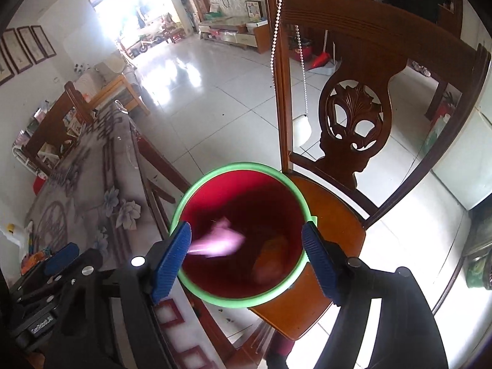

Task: Collect trash
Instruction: 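Carry both items over the red bin and open both tools to drop them, then grasp the crumpled paper with the left tool while the right tool grasps the pink Pocky box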

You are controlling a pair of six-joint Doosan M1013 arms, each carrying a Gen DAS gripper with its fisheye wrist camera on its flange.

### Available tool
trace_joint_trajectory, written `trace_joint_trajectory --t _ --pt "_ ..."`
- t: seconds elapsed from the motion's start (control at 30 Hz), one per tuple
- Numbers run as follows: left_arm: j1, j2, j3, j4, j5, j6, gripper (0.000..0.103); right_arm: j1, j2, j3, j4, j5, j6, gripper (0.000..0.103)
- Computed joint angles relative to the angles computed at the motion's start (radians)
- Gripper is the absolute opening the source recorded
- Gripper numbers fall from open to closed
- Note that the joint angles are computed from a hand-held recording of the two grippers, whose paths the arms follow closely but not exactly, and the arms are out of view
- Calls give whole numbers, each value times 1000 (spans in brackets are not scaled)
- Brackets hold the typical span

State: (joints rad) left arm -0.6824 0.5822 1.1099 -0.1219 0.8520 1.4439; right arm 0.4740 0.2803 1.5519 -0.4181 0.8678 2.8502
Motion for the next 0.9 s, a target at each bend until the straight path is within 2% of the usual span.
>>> trace_joint_trajectory --t 0.27,0.57,0.8,0.9 --pt "24 -59 67 9 -61 -46 75 14 10 -28 -30 -7 15 75" --pt "56 -142 169 72 -154 -55 75 59 52 -103 -69 16 30 77" --pt "109 -211 255 45 -205 -33 77 110 114 -204 -78 48 -16 77" --pt "136 -240 293 70 -212 -59 77 138 150 -262 -80 66 -60 77"
